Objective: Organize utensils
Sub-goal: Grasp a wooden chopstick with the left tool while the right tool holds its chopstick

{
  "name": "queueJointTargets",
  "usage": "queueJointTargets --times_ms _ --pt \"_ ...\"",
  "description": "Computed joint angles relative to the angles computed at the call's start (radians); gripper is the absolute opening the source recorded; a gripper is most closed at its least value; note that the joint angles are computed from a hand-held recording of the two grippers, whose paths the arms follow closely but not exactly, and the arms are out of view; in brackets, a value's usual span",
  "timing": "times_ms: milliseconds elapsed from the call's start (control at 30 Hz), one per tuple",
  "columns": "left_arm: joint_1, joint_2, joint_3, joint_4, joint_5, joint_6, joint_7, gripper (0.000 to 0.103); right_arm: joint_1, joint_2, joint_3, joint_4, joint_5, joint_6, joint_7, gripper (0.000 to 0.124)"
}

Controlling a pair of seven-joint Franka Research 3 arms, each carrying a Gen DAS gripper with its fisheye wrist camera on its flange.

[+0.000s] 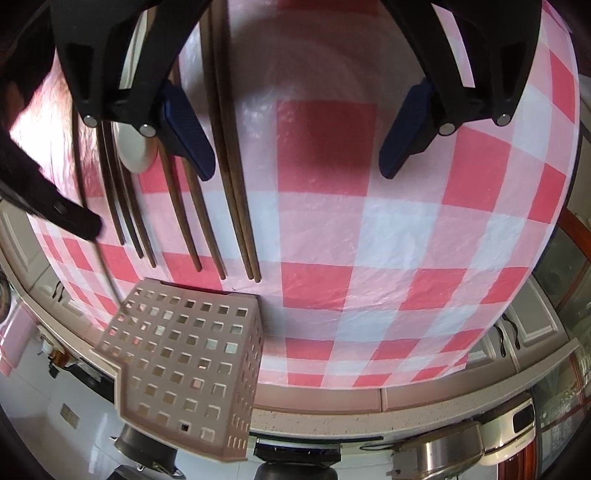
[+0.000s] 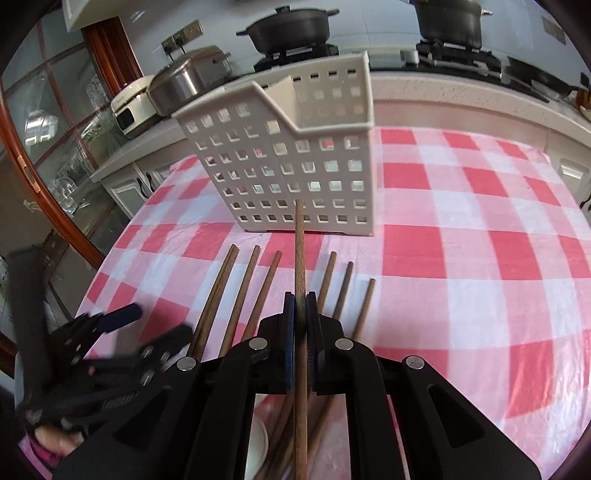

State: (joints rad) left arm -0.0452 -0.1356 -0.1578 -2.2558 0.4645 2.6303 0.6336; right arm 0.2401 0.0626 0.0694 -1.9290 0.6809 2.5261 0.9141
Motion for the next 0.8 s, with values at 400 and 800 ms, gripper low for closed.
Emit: queueJointTargets --times_ms 400,800 --pt "-0.009 0.071 -0.007 0.085 0.086 -0.096 -0.036 0.075 -0.008 -0.075 -0.024 -0.086 0.101 0.002 -0.083 0.009" --pt "-0.042 0.114 -0.006 0.140 0.092 -0.087 0.015 0.018 -0.012 -0.071 -0.028 -0.100 0.085 0.029 -0.055 0.009"
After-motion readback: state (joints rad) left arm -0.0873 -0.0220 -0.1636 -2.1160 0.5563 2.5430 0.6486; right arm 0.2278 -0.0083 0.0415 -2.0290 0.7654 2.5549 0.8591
